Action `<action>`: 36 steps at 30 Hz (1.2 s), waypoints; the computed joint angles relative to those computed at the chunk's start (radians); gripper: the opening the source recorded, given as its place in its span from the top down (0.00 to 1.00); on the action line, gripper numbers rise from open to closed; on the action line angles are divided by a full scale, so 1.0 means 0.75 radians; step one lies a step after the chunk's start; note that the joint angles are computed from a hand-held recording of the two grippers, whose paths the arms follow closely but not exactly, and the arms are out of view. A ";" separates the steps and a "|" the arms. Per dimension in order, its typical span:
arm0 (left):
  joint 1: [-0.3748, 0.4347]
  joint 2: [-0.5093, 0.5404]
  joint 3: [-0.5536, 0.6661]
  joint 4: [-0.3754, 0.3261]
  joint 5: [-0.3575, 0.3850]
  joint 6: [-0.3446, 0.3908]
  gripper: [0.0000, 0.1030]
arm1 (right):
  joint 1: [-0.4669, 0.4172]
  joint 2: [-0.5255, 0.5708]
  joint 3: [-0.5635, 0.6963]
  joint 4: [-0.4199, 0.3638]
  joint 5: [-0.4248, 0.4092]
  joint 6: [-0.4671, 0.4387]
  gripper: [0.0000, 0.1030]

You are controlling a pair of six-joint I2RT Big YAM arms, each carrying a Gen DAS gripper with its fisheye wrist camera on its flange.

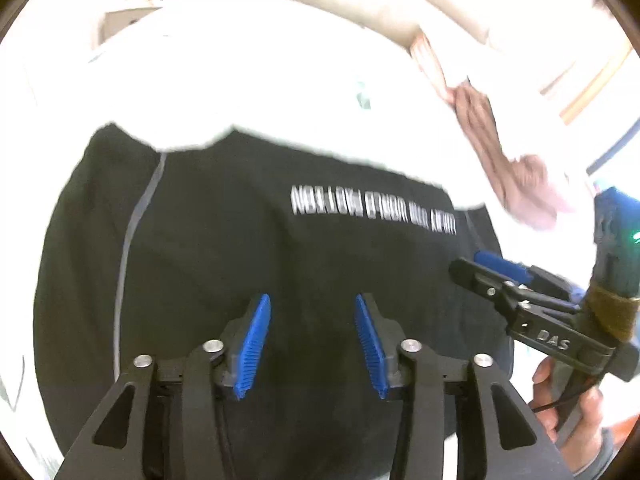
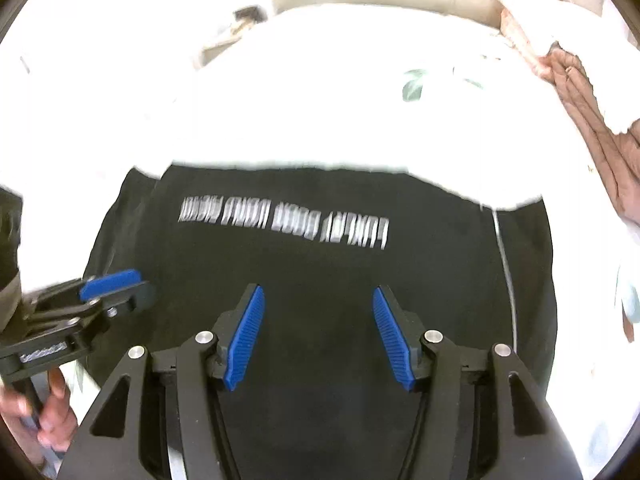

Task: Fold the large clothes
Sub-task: 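Press and smooth the folded black jacket flat with both grippers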

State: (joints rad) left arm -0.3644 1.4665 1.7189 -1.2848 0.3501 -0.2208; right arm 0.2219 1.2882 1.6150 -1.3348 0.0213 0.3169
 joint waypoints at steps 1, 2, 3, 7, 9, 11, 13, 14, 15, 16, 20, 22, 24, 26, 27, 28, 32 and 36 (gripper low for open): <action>0.006 0.040 0.030 -0.002 -0.019 -0.017 0.46 | -0.018 0.051 0.014 -0.002 0.010 -0.005 0.41; 0.011 0.090 0.053 -0.021 -0.029 -0.040 0.46 | -0.037 0.112 0.021 -0.030 0.005 0.002 0.41; 0.024 0.151 0.072 -0.053 0.003 -0.066 0.46 | -0.049 0.143 0.000 -0.042 -0.036 0.021 0.38; -0.023 0.238 0.141 -0.100 -0.130 -0.011 0.47 | -0.070 0.166 -0.065 0.009 -0.076 0.031 0.38; -0.054 0.219 0.138 -0.100 -0.187 0.009 0.46 | -0.069 0.149 -0.060 -0.006 -0.070 0.035 0.38; -0.039 0.171 0.107 -0.070 -0.154 0.033 0.46 | -0.076 0.072 -0.087 0.011 -0.102 0.051 0.38; -0.006 0.108 0.067 -0.057 -0.088 0.056 0.46 | -0.069 -0.019 -0.125 0.019 -0.122 0.061 0.38; 0.015 0.050 0.022 -0.040 -0.047 0.061 0.46 | -0.055 -0.078 -0.151 0.019 -0.119 0.058 0.37; 0.032 -0.001 -0.016 -0.033 -0.020 0.064 0.46 | -0.023 -0.141 -0.174 0.000 -0.102 0.053 0.37; 0.044 -0.060 -0.058 -0.034 -0.007 0.067 0.46 | 0.007 -0.186 -0.194 -0.024 -0.079 0.049 0.37; 0.099 -0.222 -0.197 -0.048 0.044 0.092 0.46 | 0.095 -0.308 -0.269 -0.122 -0.043 0.091 0.37; 0.094 -0.280 -0.271 -0.041 0.021 0.084 0.46 | 0.119 -0.328 -0.304 -0.137 -0.017 0.099 0.37; 0.076 -0.286 -0.318 -0.038 -0.005 0.062 0.46 | 0.176 -0.331 -0.329 -0.145 0.033 0.135 0.31; 0.057 -0.276 -0.368 0.001 -0.038 0.047 0.46 | 0.207 -0.342 -0.370 -0.144 0.056 0.161 0.30; 0.047 -0.273 -0.390 0.022 -0.052 0.055 0.45 | 0.222 -0.342 -0.389 -0.144 0.070 0.164 0.30; 0.038 -0.258 -0.407 0.031 -0.070 0.061 0.45 | 0.234 -0.338 -0.407 -0.143 0.086 0.161 0.29; 0.026 -0.216 -0.389 0.029 -0.097 0.034 0.45 | 0.252 -0.344 -0.459 -0.117 0.105 0.170 0.29; 0.044 -0.231 -0.339 -0.021 -0.081 0.111 0.45 | 0.195 -0.379 -0.450 -0.137 0.033 0.155 0.28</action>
State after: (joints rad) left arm -0.3314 1.2931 1.4646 -1.3003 0.2891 -0.1375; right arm 0.3680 1.0038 1.2778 -1.4375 0.0458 0.4330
